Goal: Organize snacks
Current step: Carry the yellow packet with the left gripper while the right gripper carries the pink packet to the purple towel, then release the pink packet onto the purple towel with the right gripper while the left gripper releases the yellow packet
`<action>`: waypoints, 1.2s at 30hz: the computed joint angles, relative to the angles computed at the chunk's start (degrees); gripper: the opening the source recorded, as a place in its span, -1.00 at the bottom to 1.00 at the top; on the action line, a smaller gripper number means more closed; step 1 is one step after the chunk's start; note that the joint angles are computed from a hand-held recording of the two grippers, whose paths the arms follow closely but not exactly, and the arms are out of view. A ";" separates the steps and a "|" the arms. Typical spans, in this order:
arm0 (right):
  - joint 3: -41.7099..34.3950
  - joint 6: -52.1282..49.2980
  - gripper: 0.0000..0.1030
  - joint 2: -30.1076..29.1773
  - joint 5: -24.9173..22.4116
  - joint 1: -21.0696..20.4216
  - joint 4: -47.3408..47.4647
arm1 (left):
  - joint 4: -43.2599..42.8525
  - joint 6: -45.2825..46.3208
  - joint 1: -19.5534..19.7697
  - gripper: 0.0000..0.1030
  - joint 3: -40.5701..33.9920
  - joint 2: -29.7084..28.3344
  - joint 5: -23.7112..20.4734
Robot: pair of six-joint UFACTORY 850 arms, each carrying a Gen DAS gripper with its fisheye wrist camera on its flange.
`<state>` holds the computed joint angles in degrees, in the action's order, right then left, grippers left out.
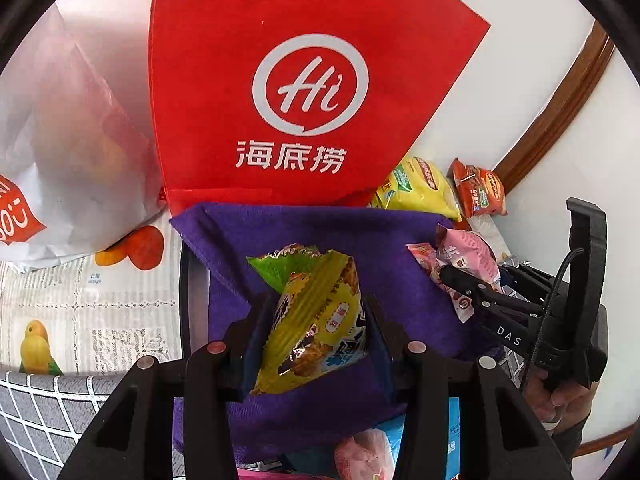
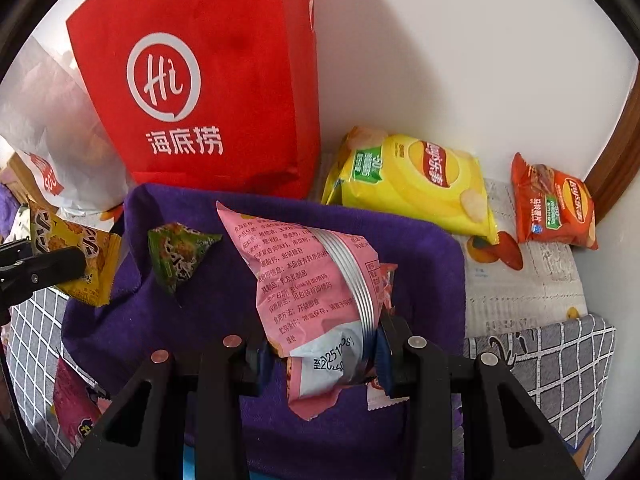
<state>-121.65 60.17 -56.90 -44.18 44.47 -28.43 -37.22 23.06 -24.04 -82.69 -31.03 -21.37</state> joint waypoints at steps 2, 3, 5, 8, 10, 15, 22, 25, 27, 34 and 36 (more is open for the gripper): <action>-0.88 -0.78 -0.22 -0.68 -0.56 -0.04 0.67 | 1.49 -1.39 -0.11 -0.16 -0.35 -0.38 -0.38; -1.31 -1.35 -0.22 -1.04 -0.81 -0.10 1.30 | 2.01 -1.95 -0.18 -0.16 -0.49 -0.57 -0.49; -2.26 -2.38 -0.22 -1.80 -1.43 -0.18 2.39 | 2.80 -2.75 -0.29 -0.16 -0.90 -1.07 -0.90; -3.81 -3.48 -0.21 -2.92 -2.54 -0.19 3.59 | 3.52 -3.48 -0.38 -0.16 -1.34 -1.68 -1.47; -4.46 -4.24 -0.21 -3.41 -2.81 -0.20 4.29 | 3.65 -3.61 -0.47 -0.16 -1.65 -2.10 -1.93; -6.36 -5.96 -0.20 -4.75 -3.96 -0.26 5.65 | 4.49 -4.27 -0.87 -0.16 -2.14 -2.82 -2.58; -7.36 -7.57 -0.14 -5.34 -4.41 -0.43 7.44 | 4.90 -4.91 -0.87 -0.16 -2.82 -3.78 -3.08; -7.44 -7.61 -0.04 -5.12 -4.16 -0.34 7.61 | 3.68 -4.28 -0.59 -0.16 -3.36 -4.34 -3.48; -6.10 -6.76 0.07 -4.00 -2.78 -0.04 6.50 | 1.50 -2.63 -0.19 -0.16 -3.45 -4.49 -3.97; -2.08 -1.55 0.23 -0.20 0.38 1.22 0.32 | -2.36 0.41 0.77 -0.16 -3.41 -4.47 -5.19; -1.12 -0.12 0.24 0.59 1.31 1.37 -0.89 | -1.70 -0.07 0.76 -0.16 -3.62 -4.61 -5.48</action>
<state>-122.77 60.04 -56.31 -42.87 45.84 -29.32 -38.91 22.99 -23.29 -86.31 -35.64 -26.85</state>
